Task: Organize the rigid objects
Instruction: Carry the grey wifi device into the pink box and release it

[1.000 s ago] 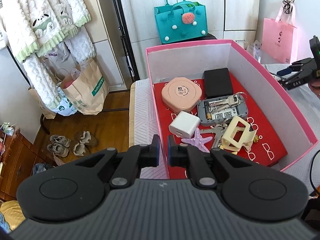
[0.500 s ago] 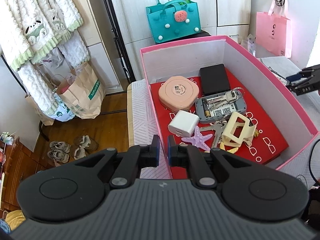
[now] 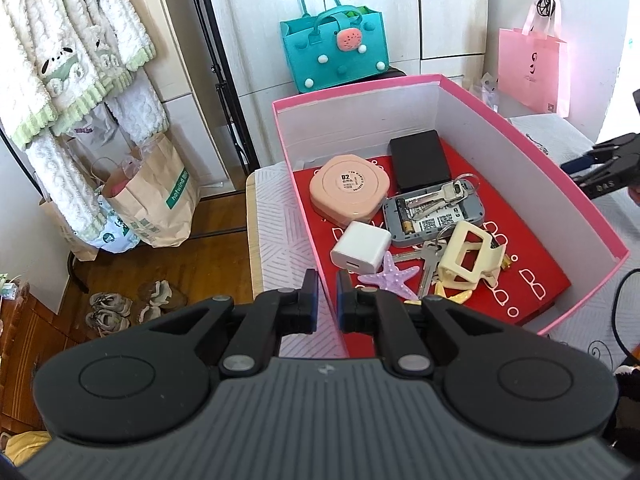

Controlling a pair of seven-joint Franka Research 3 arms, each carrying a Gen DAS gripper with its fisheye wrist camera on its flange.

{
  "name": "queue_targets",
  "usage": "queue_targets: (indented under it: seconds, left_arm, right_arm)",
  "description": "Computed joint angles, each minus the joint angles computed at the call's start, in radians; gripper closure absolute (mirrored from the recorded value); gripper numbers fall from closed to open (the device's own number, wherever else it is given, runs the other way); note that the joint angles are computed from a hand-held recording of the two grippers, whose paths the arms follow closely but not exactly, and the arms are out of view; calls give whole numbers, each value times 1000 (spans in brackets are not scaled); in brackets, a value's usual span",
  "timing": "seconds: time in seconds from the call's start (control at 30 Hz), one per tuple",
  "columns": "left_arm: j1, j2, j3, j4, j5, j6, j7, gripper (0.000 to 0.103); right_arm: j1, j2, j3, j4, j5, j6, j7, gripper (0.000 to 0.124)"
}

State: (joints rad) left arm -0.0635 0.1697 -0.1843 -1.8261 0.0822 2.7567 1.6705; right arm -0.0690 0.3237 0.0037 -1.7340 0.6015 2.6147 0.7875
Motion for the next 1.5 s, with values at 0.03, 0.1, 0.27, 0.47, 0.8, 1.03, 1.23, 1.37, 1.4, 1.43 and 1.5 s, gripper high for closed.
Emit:
queue_targets:
  seconds: [0.03, 0.1, 0.27, 0.47, 0.8, 1.03, 1.23, 1.37, 1.4, 1.43, 1.5]
  left_arm:
    - [1, 1, -1, 2, -4, -3, 2, 95]
    - [0, 1, -1, 2, -2, -3, 0, 95]
    - [4, -3, -3, -7, -8, 11, 17, 95]
    - [7, -1, -6, 0, -27, 1, 34, 95]
    - [15, -7, -14, -17, -73, 20, 64, 94]
    - [27, -7, -22, -18, -139, 20, 118, 94]
    - [29, -8, -23, -17, -163, 15, 136, 94]
    - [26, -12, -20, -18, -164, 12, 138, 93]
    - [24, -13, -19, -23, -161, 19, 135, 93]
    - [24, -14, -18, -26, -160, 24, 134, 93]
    - [28, -13, -22, -23, -178, 19, 144, 93]
  right_arm:
    - [3, 2, 3, -1, -7, 8, -20, 54]
    - [11, -3, 5, -13, -18, 34, -33, 59]
    - [14, -53, 13, -69, 11, 62, -34, 59]
    - [-24, -201, 36, -126, 367, -90, -199, 59]
    - [100, -274, -13, -75, 399, -277, -433, 59]
    - [94, -77, 7, 179, 274, -558, -244, 59]
    - [68, 112, 47, 412, 195, -732, -77, 59]
    - [70, 182, 65, 518, 106, -802, -50, 59]
    - [70, 197, 68, 544, 85, -824, -45, 59]
    - [70, 204, 70, 560, 68, -839, -47, 59]
    - [75, 225, 71, 601, 25, -877, -42, 59]
